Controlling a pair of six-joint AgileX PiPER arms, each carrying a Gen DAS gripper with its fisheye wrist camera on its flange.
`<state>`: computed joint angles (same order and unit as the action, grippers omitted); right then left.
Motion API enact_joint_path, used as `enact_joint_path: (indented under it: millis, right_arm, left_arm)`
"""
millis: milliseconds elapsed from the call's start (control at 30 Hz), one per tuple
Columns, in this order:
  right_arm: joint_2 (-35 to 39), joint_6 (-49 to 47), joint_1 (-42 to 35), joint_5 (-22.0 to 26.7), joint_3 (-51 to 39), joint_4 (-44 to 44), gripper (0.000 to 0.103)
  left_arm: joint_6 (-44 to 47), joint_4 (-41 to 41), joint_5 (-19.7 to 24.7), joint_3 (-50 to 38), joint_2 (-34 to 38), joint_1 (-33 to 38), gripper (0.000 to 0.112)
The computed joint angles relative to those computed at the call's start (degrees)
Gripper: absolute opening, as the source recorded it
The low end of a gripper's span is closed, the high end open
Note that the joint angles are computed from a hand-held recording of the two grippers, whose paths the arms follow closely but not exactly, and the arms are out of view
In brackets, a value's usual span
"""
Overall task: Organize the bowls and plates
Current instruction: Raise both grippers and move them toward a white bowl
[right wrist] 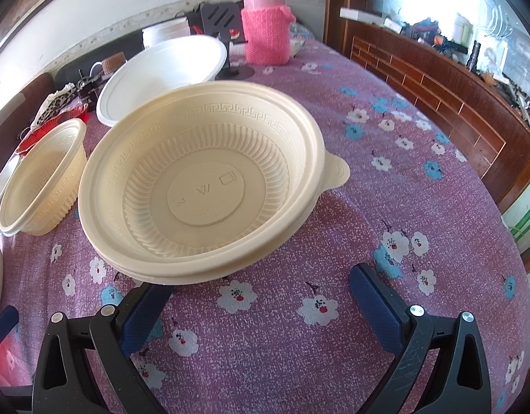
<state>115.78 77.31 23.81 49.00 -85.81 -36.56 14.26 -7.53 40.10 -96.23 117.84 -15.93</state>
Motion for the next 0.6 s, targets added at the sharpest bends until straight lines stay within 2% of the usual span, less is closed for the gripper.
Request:
enact_joint_path:
  millis: [100,300,433,500,600]
  right_arm:
    - [1.17,-2.60,-0.07,2.30,-2.58,2.09,0.102]
    - [1.37,0.22,0.76,2.75,-2.37,0.37,0.102]
    - [1.28,-0.24,0.84,3.06,-2.53,0.78,0.102]
    - [0.08,0.47,1.03,2.71,-1.08,1.05,0.102]
    - [-5.22,8.41,3.03,0.29,6.08,-1.88,0.102]
  left_arm:
    - [0.43,-0.34,0.16,-0.20,0.15,0.08,0.103]
    - [-0.33,-0.16,-0.58,0.10,0.14,-0.02,0.103]
    - [-2.86,1.53,0.48,-0.39,0.12,-0.48,0.103]
    - [0.63,-3.95,0.58,2.59,-2.41,1.02,0.097]
    - [13.23,-18.26,-1.84,11.17,-10.02,5.08,0.094]
